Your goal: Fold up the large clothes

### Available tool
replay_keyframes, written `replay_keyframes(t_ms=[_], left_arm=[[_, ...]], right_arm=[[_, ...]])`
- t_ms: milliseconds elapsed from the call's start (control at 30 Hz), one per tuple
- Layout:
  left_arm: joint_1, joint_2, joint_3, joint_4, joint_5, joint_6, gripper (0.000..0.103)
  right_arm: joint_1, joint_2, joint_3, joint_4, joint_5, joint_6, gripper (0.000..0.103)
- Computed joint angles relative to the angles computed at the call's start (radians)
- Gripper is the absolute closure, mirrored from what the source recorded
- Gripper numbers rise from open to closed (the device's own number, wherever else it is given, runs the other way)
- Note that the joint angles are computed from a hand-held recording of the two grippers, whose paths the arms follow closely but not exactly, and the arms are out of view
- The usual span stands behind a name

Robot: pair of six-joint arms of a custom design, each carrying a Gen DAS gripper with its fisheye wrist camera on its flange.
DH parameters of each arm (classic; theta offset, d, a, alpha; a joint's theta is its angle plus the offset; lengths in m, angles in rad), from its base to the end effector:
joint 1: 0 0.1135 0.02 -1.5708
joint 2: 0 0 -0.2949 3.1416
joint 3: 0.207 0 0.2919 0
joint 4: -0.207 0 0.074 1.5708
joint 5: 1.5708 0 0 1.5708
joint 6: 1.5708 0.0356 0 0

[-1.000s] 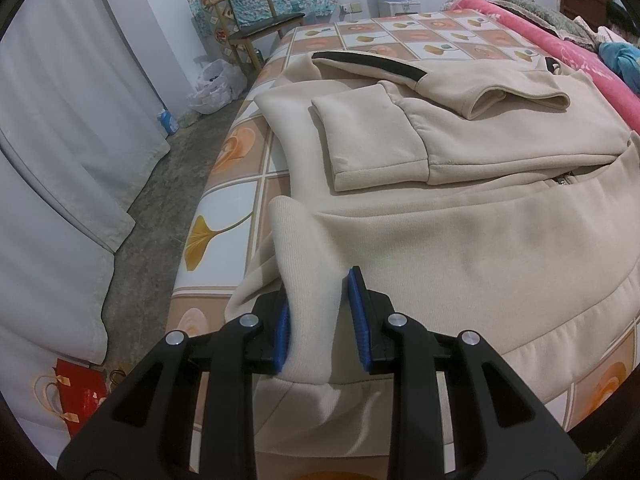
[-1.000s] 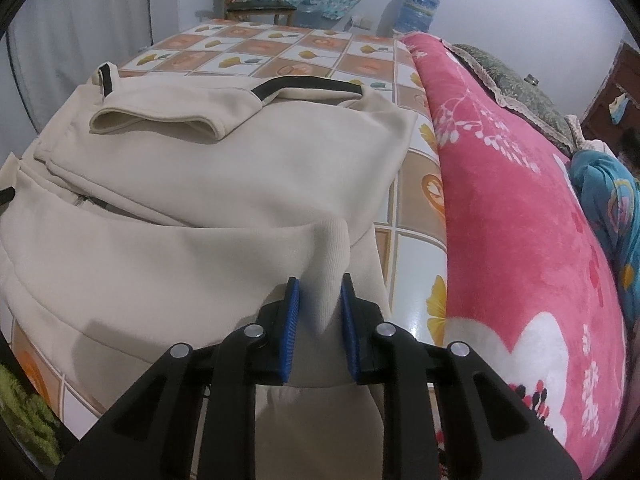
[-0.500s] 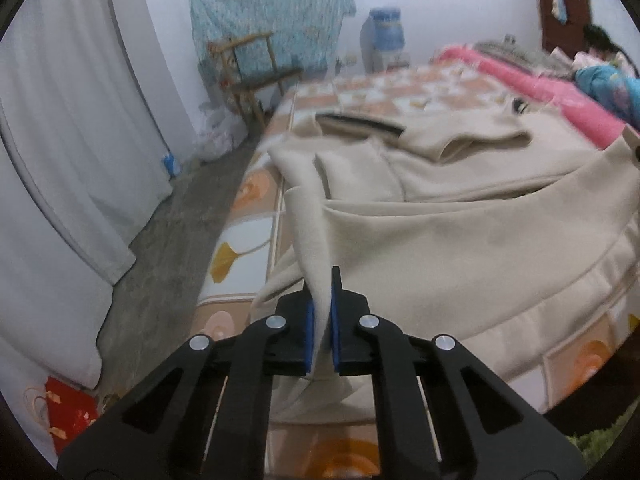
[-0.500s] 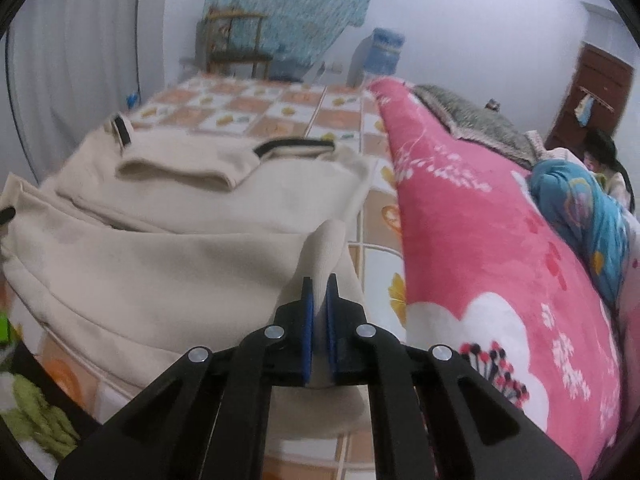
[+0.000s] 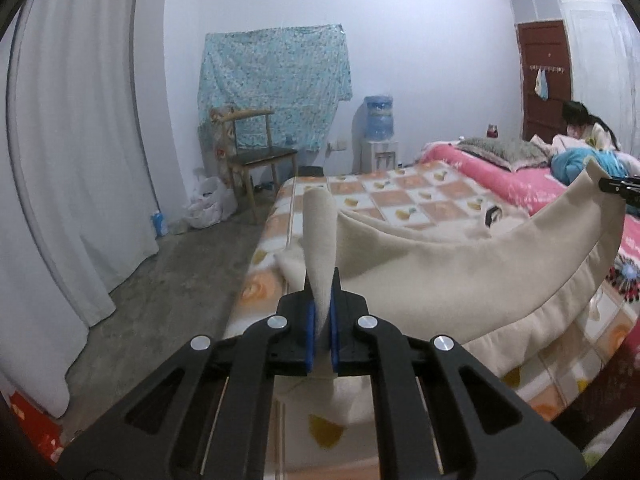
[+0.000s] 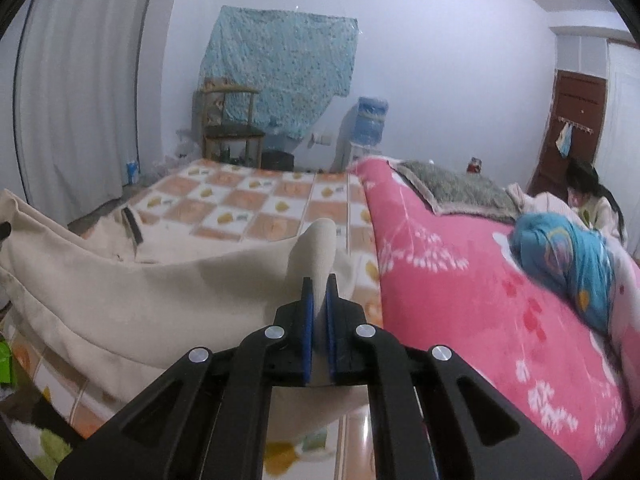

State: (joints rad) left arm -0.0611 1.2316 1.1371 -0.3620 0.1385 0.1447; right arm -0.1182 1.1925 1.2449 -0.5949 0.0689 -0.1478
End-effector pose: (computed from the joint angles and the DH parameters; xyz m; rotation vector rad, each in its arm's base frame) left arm 0.3091 -0.0238 0.3762 0.2946 2.0021 -0.0875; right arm 0.2847 -0.0363 0.4059 0.0099 2.1204 -0.2312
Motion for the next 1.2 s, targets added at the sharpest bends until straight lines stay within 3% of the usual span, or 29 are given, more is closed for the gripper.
replay_keyframes(t_ms=[167, 300, 400, 533, 567, 600, 633, 733, 800, 900, 1100, 1200], left_arm=[[0.022, 0.221, 0.211, 0.009, 0.057, -0.019, 0.098], [0.022, 0.464, 0.484, -0.052, 0.073, -0.04, 0.098], [0.019, 0.684, 0.744, -0.19, 0.074, -0.058, 0.098], [0.024, 1.023, 1.161, -0.498, 0.089, -0.081, 0.093], [0.021, 1.076, 1.223, -0.559, 0.071, -0.08, 0.089], [0.022, 1.16, 1.335, -0.641, 0.045, -0.085, 0.076], [0.027, 1.21, 1.399, -0.681, 0.034, -0.098, 0.071], [0.051, 1.173, 1.334, -0.63, 0.057, -0.134, 0.062], [0.067, 1.077, 1.197, -0.545, 0.06, -0.148, 0.062], [0.081, 0.961, 1.051, -0.477, 0.146, -0.132, 0.056], [0.04, 0.887, 0.937, -0.573, 0.329, -0.092, 0.028], [0.021, 0.83, 0.782, -0.535, 0.243, -0.091, 0.023]], right_arm=[[-0.014, 0.194, 0.172, 0.049, -0.035, -0.028, 0.098], [-0.04, 0.404, 0.39, 0.026, -0.085, -0.015, 0.098], [-0.061, 0.607, 0.601, -0.05, -0.146, 0.022, 0.097], [-0.069, 0.871, 0.844, -0.185, -0.16, 0.054, 0.096], [-0.071, 0.912, 0.876, -0.209, -0.156, 0.059, 0.094], [-0.071, 0.978, 0.938, -0.254, -0.133, 0.068, 0.09], [-0.071, 1.04, 1.005, -0.311, -0.097, 0.077, 0.087], [-0.095, 1.067, 1.017, -0.342, -0.089, 0.133, 0.071], [-0.112, 0.992, 0.919, -0.29, -0.106, 0.175, 0.07], [-0.123, 0.843, 0.744, -0.201, -0.141, 0.166, 0.07], [-0.122, 0.651, 0.497, -0.215, -0.301, 0.102, 0.062], [-0.141, 0.609, 0.397, -0.254, -0.314, 0.145, 0.059]])
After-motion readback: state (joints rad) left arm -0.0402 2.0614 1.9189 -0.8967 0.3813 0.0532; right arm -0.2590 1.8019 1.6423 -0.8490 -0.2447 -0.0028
